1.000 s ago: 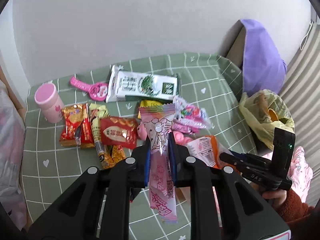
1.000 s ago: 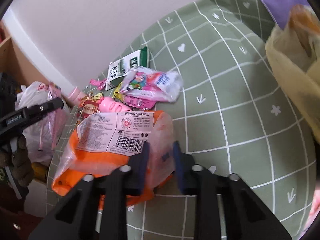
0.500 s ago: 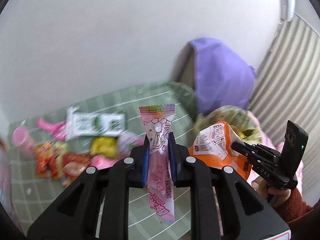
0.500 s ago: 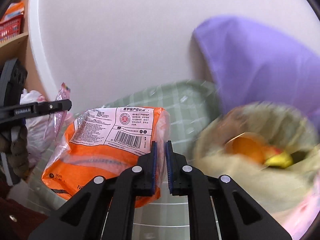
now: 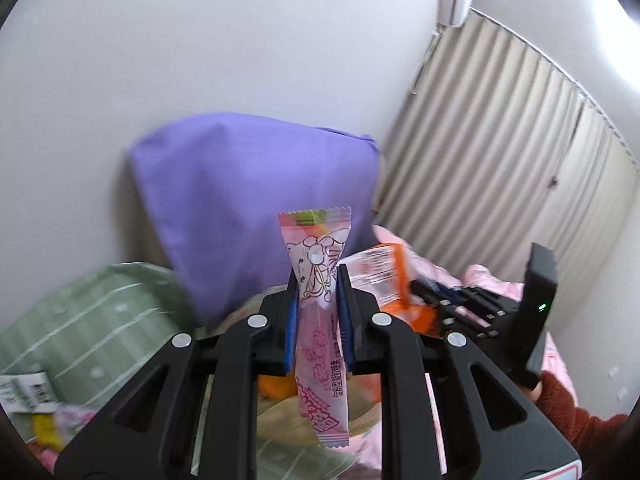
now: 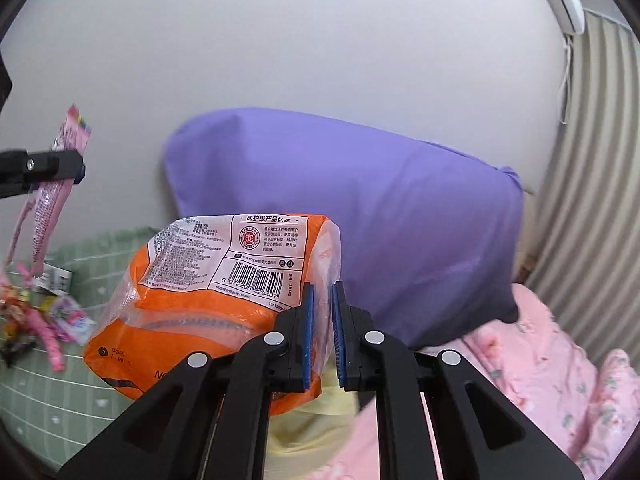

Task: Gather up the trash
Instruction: 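Carry the pink wrapper and orange bag into the bin with both tools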

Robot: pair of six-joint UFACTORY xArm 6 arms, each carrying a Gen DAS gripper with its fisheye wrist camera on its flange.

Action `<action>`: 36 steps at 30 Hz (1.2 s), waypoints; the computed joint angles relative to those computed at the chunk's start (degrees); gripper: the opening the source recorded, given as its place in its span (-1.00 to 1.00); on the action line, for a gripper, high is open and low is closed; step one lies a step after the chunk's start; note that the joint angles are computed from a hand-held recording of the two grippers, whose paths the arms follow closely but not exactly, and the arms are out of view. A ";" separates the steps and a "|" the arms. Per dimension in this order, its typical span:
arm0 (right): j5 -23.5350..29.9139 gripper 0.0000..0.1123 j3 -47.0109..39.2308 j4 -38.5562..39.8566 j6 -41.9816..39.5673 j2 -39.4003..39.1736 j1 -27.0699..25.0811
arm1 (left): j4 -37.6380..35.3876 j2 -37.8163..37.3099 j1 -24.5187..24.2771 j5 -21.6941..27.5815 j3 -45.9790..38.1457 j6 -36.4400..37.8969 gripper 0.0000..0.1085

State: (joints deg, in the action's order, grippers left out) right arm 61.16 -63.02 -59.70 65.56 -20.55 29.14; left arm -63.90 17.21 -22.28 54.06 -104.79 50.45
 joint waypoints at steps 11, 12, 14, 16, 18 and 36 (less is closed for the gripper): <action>-3.24 -0.81 -0.83 1.80 -1.22 5.58 -4.63 | 6.06 17.36 -6.24 3.46 -18.87 -7.92 -0.72; -4.82 -0.81 -0.16 2.09 -0.15 5.25 -5.43 | 7.36 18.03 -6.47 3.72 -19.35 -8.42 -0.72; -8.48 -0.81 1.50 2.60 1.35 4.20 -6.75 | 10.47 19.89 -6.65 4.26 -20.30 -9.04 -0.72; -10.44 -0.81 1.99 2.13 1.90 4.12 -7.33 | 13.05 20.82 -6.68 4.33 -20.17 -9.49 -0.72; -12.92 -0.81 2.91 1.27 2.51 3.54 -7.91 | 15.14 21.55 -6.56 4.60 -20.16 -9.86 -0.72; -20.43 -0.81 3.95 9.21 -7.61 9.34 -9.84 | 18.36 19.00 -5.88 4.08 -14.58 -5.64 -0.72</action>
State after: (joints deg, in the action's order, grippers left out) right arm 40.73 -59.07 -50.48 57.95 -11.21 19.31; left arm -45.54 36.22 -28.16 58.14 -119.37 44.81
